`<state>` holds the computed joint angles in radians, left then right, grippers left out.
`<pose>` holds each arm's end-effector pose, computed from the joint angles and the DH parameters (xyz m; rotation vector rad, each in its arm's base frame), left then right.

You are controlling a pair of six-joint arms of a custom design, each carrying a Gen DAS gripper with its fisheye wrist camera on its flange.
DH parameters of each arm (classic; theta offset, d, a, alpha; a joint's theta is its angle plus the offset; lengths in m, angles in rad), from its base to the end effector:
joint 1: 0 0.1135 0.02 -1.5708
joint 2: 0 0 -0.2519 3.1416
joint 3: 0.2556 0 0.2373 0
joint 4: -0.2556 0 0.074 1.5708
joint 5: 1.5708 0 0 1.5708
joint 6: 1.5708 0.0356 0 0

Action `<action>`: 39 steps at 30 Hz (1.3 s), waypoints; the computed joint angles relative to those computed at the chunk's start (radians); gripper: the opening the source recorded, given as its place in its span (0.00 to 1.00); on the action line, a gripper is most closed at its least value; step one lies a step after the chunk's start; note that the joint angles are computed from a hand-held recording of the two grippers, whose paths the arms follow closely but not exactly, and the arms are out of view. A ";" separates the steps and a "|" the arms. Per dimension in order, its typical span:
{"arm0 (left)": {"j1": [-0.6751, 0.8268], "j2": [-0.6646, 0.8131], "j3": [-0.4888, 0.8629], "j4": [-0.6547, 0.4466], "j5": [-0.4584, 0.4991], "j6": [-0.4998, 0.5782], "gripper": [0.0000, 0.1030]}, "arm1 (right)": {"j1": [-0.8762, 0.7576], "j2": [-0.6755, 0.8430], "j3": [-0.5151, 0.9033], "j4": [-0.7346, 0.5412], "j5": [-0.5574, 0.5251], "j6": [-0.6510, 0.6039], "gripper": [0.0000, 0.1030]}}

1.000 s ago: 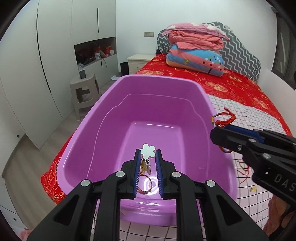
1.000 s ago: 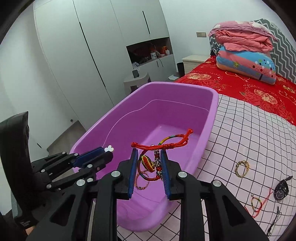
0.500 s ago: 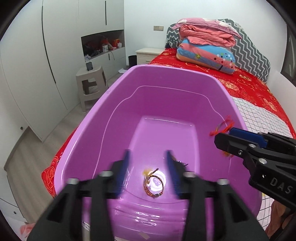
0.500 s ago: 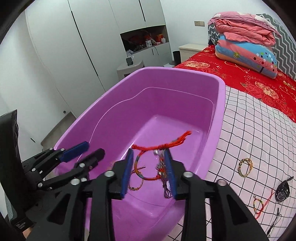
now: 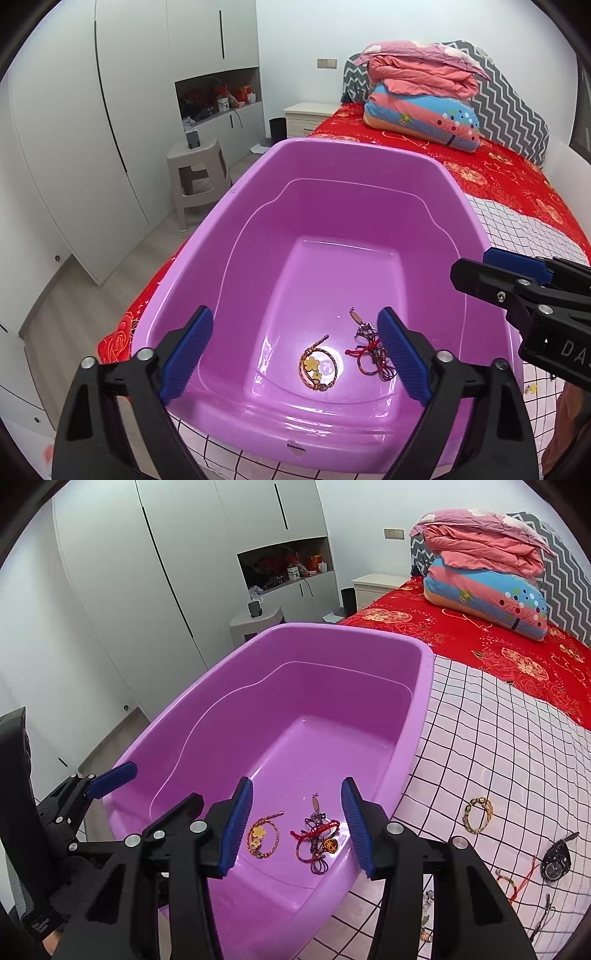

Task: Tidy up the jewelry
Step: 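Open both tools to drop the red bracelet and flower charm into the basin, then move both open tools away from the basin back over the bed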

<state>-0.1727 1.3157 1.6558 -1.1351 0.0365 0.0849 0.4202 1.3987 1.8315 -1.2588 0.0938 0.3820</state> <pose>0.2260 -0.0407 0.4122 0.3215 2.3448 -0.0856 0.2153 0.0925 0.4320 -0.0018 2.4086 0.2632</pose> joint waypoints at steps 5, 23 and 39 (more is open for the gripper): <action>-0.007 -0.001 0.018 -0.027 -0.010 -0.008 0.89 | 0.001 -0.027 -0.014 -0.011 0.006 0.005 0.47; -0.062 -0.047 0.046 -0.103 -0.045 -0.084 0.92 | -0.008 -0.144 -0.057 -0.068 0.027 0.018 0.51; -0.256 -0.106 0.064 -0.179 -0.150 -0.253 0.93 | -0.120 -0.336 -0.158 -0.142 -0.021 -0.005 0.52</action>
